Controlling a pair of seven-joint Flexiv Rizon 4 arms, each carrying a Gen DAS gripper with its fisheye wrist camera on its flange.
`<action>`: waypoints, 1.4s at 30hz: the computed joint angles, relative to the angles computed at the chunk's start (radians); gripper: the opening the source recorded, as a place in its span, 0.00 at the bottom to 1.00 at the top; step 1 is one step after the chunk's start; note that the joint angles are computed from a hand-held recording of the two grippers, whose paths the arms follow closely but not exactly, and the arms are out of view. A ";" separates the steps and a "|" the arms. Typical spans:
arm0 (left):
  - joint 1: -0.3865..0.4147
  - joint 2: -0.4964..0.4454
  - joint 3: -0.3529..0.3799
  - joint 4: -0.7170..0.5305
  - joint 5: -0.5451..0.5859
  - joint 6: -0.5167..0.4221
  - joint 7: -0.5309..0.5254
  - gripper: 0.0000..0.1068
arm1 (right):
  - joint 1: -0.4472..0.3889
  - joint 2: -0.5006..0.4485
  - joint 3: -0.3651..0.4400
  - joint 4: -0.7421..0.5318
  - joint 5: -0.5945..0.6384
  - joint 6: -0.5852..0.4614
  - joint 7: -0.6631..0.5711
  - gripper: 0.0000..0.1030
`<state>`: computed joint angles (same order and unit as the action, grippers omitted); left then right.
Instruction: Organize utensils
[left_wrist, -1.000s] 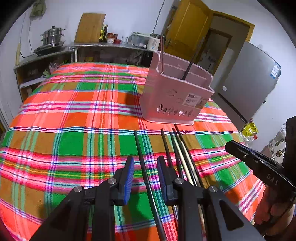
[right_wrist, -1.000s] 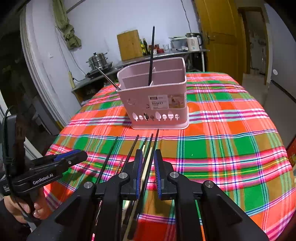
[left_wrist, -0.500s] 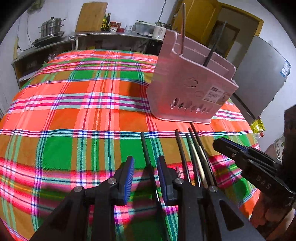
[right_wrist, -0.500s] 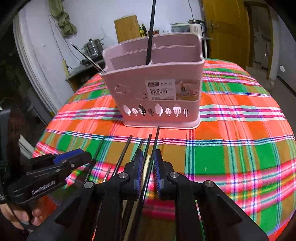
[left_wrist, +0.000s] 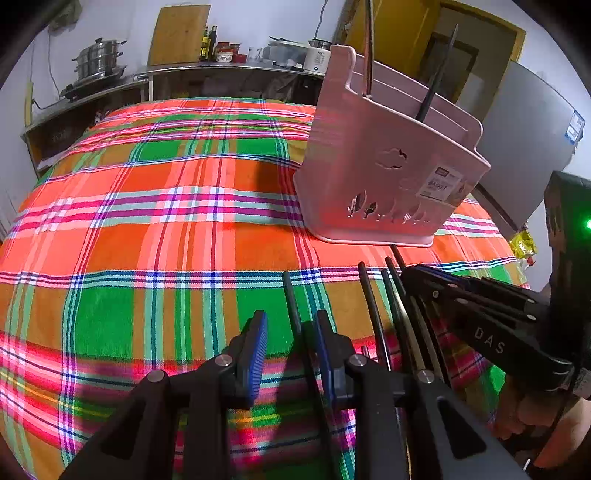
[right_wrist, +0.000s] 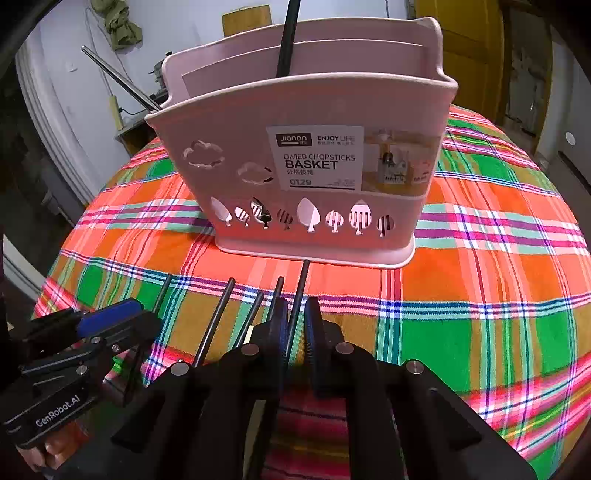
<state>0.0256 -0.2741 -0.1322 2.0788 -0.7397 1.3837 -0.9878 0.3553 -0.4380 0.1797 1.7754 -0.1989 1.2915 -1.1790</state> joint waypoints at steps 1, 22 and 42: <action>-0.008 -0.003 0.014 -0.005 0.024 -0.002 -0.019 0.23 | 0.000 0.000 -0.001 -0.002 -0.002 -0.006 -0.002 0.07; -0.007 -0.022 0.068 -0.069 0.244 -0.088 -0.153 0.13 | -0.006 0.022 -0.005 -0.018 0.012 -0.120 -0.025 0.07; -0.014 0.090 0.037 -0.046 -0.021 -0.134 0.039 0.04 | -0.049 0.106 0.034 0.010 0.101 -0.047 -0.079 0.06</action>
